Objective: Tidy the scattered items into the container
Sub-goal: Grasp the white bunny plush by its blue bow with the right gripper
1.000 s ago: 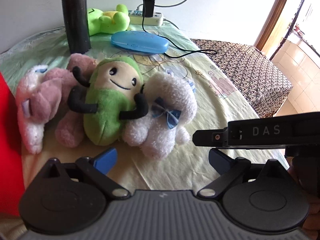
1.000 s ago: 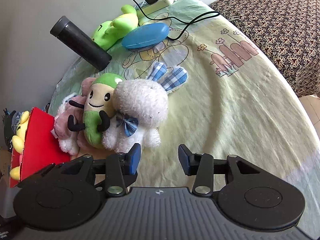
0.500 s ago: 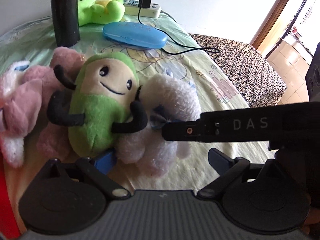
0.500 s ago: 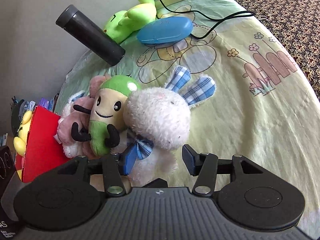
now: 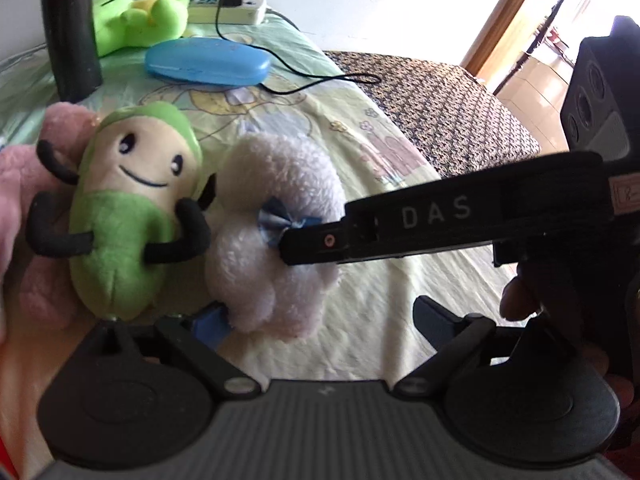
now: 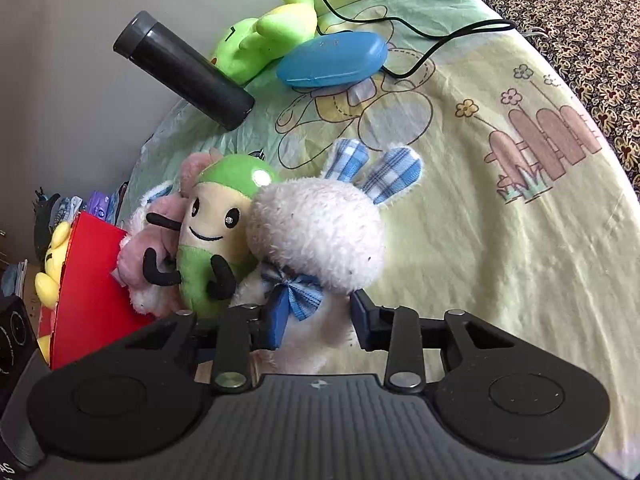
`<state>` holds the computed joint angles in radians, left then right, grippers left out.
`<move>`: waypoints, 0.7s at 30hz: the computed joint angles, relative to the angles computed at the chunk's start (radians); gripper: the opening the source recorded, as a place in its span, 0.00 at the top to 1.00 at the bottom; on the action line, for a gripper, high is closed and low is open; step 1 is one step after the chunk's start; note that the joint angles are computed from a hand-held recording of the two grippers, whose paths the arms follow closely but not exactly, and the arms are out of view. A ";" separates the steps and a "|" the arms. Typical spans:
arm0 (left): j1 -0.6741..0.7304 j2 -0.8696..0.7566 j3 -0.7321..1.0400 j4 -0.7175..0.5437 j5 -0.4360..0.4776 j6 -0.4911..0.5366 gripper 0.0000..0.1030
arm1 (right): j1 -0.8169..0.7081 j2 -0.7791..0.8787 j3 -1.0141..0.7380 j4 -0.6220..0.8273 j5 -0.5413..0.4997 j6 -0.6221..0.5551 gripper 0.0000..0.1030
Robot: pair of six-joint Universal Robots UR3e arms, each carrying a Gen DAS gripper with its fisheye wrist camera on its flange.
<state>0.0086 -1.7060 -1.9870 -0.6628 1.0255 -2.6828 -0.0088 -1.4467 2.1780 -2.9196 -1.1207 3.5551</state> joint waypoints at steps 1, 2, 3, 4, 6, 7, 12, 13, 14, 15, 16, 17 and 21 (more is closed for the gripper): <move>-0.008 -0.002 0.002 -0.007 -0.003 0.006 0.08 | -0.008 -0.021 0.011 0.020 0.000 -0.017 0.69; -0.016 -0.004 0.005 -0.016 -0.006 0.014 0.08 | -0.015 -0.041 0.023 0.036 -0.004 -0.032 0.69; -0.022 -0.003 0.004 -0.019 -0.007 0.022 0.08 | -0.024 -0.059 0.038 0.047 -0.004 -0.044 0.69; -0.028 0.000 0.003 -0.021 -0.006 0.032 0.08 | -0.034 -0.074 0.054 0.053 0.002 -0.051 0.69; -0.030 0.012 0.000 -0.027 -0.006 0.057 0.08 | -0.054 -0.099 0.085 0.052 0.012 -0.054 0.69; -0.022 0.021 -0.006 -0.030 -0.015 0.065 0.08 | -0.059 -0.105 0.095 0.045 0.014 -0.050 0.68; 0.015 0.030 -0.005 -0.019 -0.017 0.076 0.07 | -0.062 -0.080 0.092 -0.003 0.017 -0.020 0.64; 0.017 0.018 0.003 -0.005 -0.007 0.074 0.07 | -0.059 -0.067 0.084 -0.007 0.020 -0.020 0.63; 0.020 0.003 0.013 0.009 0.001 0.070 0.07 | -0.054 -0.050 0.070 -0.008 0.022 -0.019 0.62; 0.023 -0.014 0.025 0.020 0.004 0.065 0.07 | -0.048 -0.034 0.056 -0.010 0.023 -0.017 0.58; 0.025 -0.032 0.037 0.030 0.006 0.061 0.07 | -0.042 -0.018 0.044 -0.014 0.022 -0.014 0.56; 0.026 -0.046 0.046 0.036 0.008 0.060 0.08 | -0.037 -0.003 0.033 -0.021 0.021 -0.010 0.56; 0.015 -0.109 0.091 0.036 0.014 0.054 0.08 | -0.036 0.054 0.008 -0.062 0.031 0.015 0.44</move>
